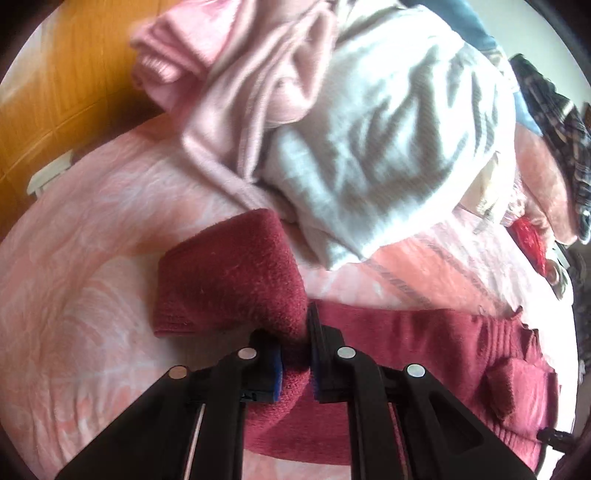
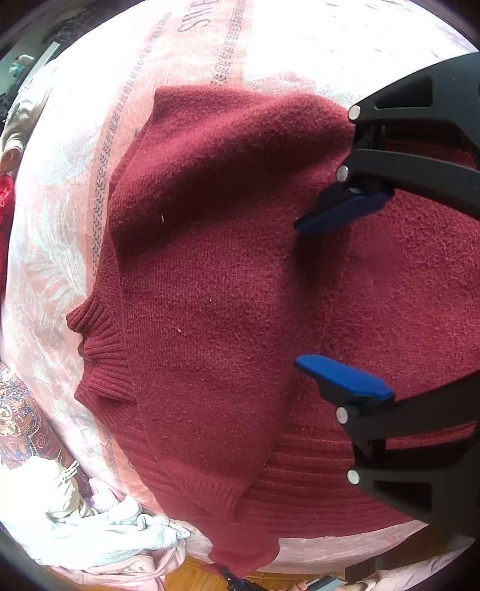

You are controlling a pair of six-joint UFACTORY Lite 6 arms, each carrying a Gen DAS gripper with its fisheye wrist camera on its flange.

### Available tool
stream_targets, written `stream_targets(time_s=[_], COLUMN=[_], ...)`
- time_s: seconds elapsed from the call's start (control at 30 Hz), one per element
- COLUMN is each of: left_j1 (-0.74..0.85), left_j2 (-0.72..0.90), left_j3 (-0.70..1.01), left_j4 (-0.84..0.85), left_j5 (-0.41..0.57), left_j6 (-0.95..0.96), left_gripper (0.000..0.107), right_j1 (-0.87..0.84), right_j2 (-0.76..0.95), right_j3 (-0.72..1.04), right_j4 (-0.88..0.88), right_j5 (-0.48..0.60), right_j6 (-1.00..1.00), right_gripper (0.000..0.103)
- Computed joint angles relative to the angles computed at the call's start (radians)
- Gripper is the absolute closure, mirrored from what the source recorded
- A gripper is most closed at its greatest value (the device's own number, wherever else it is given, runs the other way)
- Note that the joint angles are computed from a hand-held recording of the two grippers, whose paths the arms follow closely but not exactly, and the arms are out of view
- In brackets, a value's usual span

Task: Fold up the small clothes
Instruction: 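Fold the held sleeve across the sweater body and open the left gripper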

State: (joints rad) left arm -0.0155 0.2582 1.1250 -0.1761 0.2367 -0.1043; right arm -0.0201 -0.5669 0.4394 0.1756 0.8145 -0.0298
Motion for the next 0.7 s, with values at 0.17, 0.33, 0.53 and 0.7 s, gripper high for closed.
stream_targets(time_s=[0.17, 0.33, 0.53, 0.7], left_j1=[-0.239, -0.479, -0.736, -0.860], left_j2=[-0.015, 0.052, 0.252, 0.470], left_j3=[0.033, 0.139, 0.396, 0.676], left_j4=[0.190, 0.422, 0.550, 0.502], left_j5=[-0.003, 0.010, 0.078, 0.154], left_j6=[-0.266, -0.578, -0.781, -0.760], left_gripper=[0.096, 0.096, 0.096, 0.095], right_j1=[-0.175, -0.321, -0.447, -0.582], right_j2=[-0.062, -0.075, -0.073, -0.097], right_j3=[-0.031, -0.046, -0.042, -0.042], right_j4=[0.030, 0.096, 0.164, 0.198], right_j5=[0.049, 0.070, 0.113, 0.185], right_j6=[-0.178, -0.366, -0.540, -0.699], right_gripper=[0.035, 0.035, 0.035, 0.035])
